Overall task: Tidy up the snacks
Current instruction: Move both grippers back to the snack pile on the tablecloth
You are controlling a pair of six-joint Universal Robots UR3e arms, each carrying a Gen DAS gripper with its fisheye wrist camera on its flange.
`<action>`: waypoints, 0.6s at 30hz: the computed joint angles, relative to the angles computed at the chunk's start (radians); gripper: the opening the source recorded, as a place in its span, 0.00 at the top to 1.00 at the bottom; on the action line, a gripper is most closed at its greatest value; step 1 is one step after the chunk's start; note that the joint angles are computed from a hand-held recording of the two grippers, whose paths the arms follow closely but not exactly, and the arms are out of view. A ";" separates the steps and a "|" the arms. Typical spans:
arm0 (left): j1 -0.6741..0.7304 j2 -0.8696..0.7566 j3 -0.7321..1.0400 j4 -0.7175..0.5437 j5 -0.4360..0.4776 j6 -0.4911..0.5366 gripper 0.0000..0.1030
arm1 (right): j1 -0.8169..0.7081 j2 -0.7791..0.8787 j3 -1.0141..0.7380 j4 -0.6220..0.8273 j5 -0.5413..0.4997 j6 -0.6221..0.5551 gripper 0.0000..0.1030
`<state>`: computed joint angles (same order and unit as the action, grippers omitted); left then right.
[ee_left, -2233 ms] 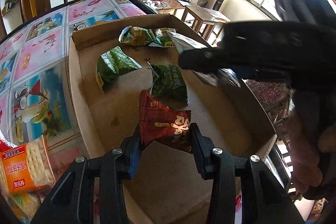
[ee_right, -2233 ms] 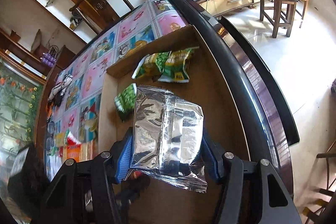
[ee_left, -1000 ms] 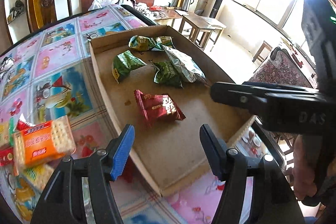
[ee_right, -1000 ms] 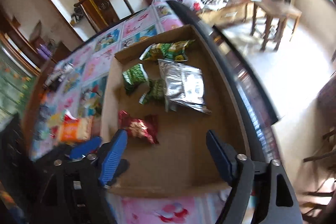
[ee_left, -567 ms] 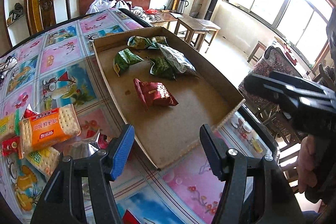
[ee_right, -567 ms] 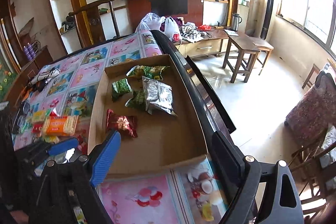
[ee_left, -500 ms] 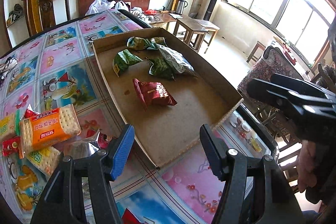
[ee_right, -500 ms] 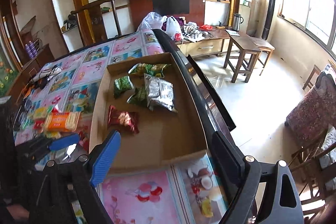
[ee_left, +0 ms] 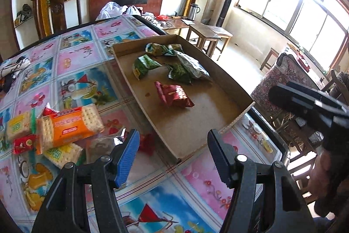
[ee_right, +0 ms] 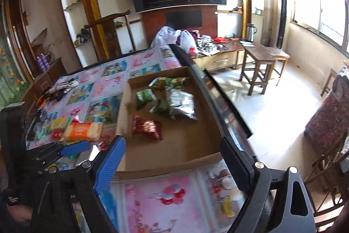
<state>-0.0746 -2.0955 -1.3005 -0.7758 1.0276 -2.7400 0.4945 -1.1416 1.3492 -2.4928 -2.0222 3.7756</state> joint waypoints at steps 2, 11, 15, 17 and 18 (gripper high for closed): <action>0.017 0.012 -0.016 0.004 -0.002 0.000 0.38 | 0.010 0.029 -0.024 -0.017 0.023 -0.009 0.12; 0.103 0.069 -0.100 0.020 -0.006 0.005 0.38 | 0.047 0.168 -0.211 0.033 0.075 -0.028 0.12; 0.161 0.112 -0.165 0.036 -0.011 0.013 0.38 | 0.044 0.237 -0.338 0.119 0.171 -0.058 0.12; 0.195 0.138 -0.205 0.043 -0.012 0.019 0.38 | 0.031 0.257 -0.364 0.120 0.259 -0.066 0.12; 0.213 0.150 -0.227 0.047 -0.009 0.023 0.38 | 0.029 0.270 -0.380 0.126 0.282 -0.063 0.12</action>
<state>0.1383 -1.9451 -1.5272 -0.7283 1.0183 -2.7172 0.5237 -0.8719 0.9688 -2.3664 -1.7407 3.7128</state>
